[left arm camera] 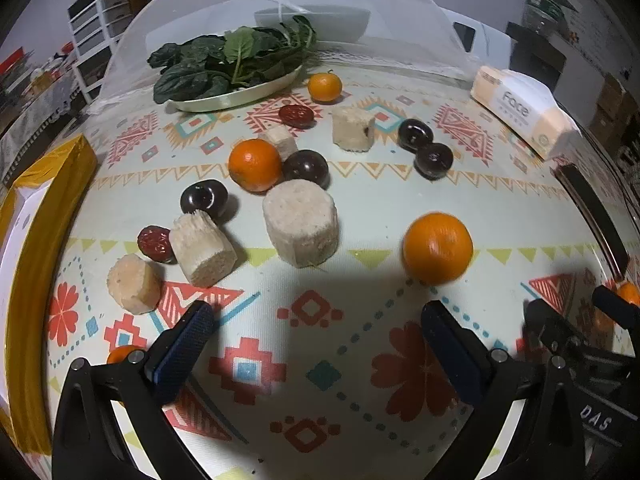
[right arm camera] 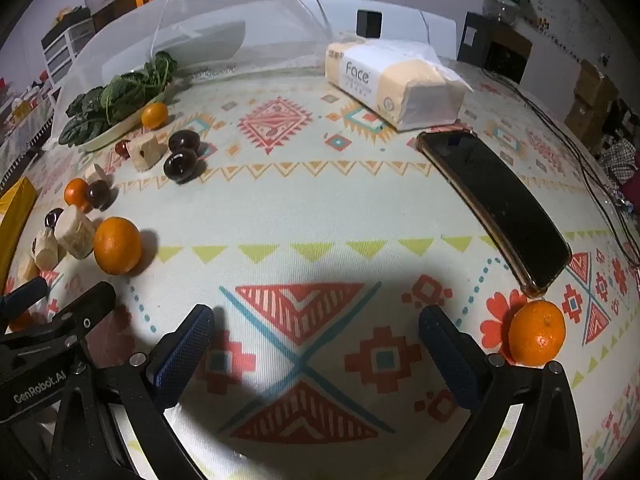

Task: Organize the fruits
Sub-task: 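Move both tools toward the fruits on the patterned tablecloth, then grasp a tangerine with the left tool while the right tool grasps a round beige cake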

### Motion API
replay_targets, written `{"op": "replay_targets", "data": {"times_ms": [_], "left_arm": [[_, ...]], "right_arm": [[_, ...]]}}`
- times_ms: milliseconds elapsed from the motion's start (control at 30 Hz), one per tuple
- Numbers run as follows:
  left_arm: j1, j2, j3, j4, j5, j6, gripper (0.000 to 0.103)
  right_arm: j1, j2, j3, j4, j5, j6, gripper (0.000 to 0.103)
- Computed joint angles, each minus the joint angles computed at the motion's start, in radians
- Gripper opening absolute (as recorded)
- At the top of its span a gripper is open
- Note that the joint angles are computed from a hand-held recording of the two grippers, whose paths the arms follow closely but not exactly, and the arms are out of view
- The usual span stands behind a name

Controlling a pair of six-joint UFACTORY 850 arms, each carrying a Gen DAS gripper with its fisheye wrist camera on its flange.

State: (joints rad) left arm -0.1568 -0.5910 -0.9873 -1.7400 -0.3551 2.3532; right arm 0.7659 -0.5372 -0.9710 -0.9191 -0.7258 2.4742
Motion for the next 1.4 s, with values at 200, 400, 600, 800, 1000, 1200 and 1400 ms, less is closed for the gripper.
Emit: {"op": "replay_targets", "data": {"times_ms": [200,400,600,800,1000,1200,1400], "left_arm": [[0.030,0.019,0.004,0.264,-0.036,-0.176,0.103],[0.158,0.130,0.070,0.175,-0.297,0.000,0.098],[0.317,0.211,0.009,0.140,-0.478,-0.025,0.098],[0.450,0.226,-0.050,0.029,-0.619,0.034,0.103],[0.451,0.155,-0.111,0.177,-0.613,-0.066,0.103],[0.402,0.046,-0.135,0.299,-0.509,-0.123,0.103],[0.358,-0.011,-0.154,0.433,-0.463,-0.166,0.070]], "right_arm": [[0.003,-0.007,-0.006,0.020,-0.004,-0.001,0.103],[0.007,-0.008,-0.009,0.025,-0.009,-0.001,0.103],[0.005,-0.006,-0.007,0.027,-0.007,-0.010,0.103],[0.024,0.014,-0.008,-0.010,-0.023,0.045,0.099],[0.078,0.016,-0.092,-0.175,-0.155,0.059,0.099],[0.034,-0.023,-0.161,-0.389,-0.028,0.067,0.073],[-0.030,-0.099,-0.257,-0.459,0.108,0.004,0.066]]}}
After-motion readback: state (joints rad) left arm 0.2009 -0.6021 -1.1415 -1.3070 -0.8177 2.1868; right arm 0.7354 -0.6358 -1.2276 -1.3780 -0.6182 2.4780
